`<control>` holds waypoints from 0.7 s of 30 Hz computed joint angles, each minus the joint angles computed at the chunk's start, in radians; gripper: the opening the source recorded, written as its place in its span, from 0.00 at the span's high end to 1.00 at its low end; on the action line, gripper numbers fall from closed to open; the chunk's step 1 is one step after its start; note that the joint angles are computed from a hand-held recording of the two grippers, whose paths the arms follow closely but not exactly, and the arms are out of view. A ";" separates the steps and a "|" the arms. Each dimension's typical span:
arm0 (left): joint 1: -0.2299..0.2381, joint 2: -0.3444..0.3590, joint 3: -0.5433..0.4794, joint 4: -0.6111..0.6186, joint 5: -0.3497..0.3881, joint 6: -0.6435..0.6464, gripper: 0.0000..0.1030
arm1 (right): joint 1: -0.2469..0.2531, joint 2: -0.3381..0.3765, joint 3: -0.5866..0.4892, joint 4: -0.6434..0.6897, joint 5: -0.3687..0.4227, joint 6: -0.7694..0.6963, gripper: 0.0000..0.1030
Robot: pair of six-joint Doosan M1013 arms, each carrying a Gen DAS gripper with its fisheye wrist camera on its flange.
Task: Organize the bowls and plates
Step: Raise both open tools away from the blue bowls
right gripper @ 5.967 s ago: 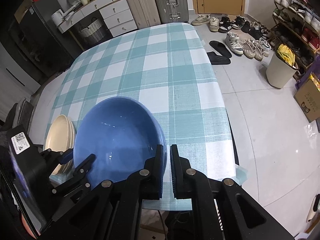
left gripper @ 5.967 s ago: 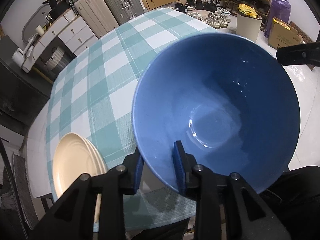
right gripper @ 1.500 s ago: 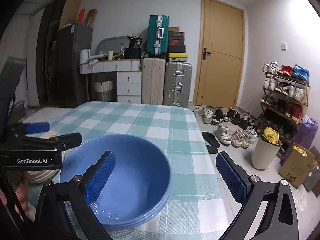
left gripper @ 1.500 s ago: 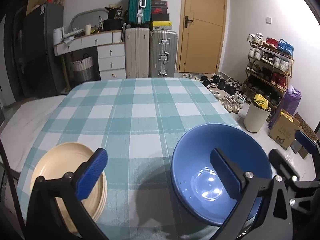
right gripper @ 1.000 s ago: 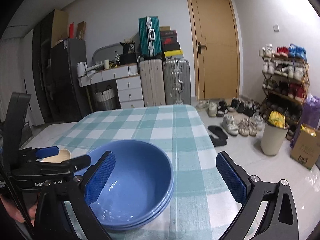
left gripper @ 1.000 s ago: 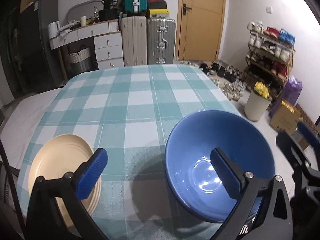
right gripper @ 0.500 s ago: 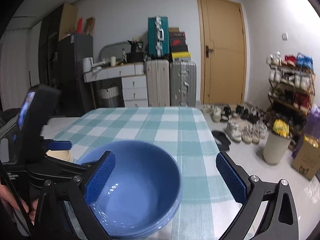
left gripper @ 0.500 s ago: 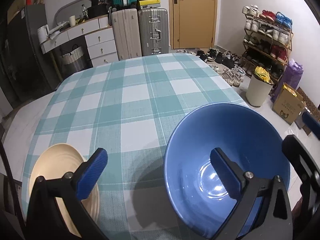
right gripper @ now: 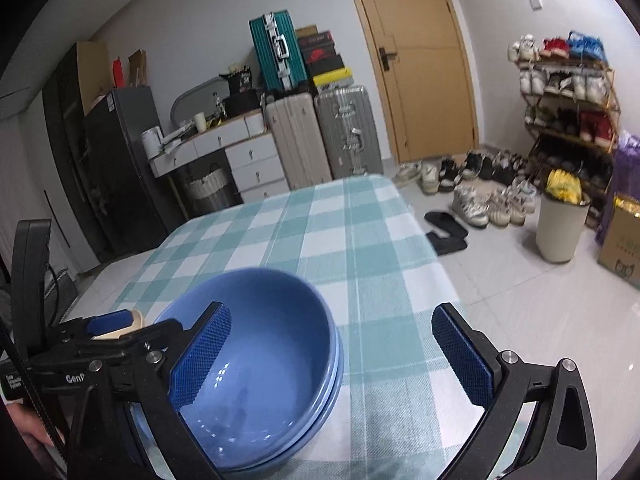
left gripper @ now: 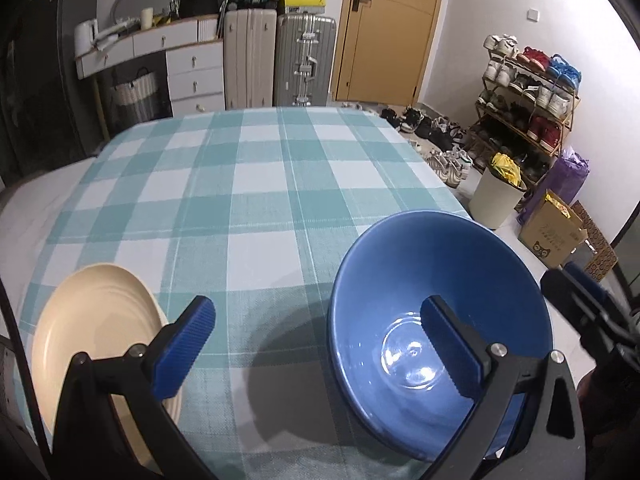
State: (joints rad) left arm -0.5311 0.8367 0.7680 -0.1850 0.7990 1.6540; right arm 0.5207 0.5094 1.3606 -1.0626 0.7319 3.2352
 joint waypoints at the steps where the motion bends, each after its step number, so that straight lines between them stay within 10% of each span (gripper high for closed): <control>1: 0.000 0.004 -0.008 0.001 0.010 -0.007 0.00 | -0.006 -0.001 0.000 0.040 -0.015 -0.025 0.01; 21: -0.002 0.006 -0.014 0.031 0.043 0.005 0.00 | -0.004 0.027 -0.030 0.083 0.030 -0.105 0.01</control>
State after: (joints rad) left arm -0.5329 0.8428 0.7539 -0.1538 0.8423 1.6591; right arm 0.5170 0.5360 1.3311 -0.9797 0.7615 3.1298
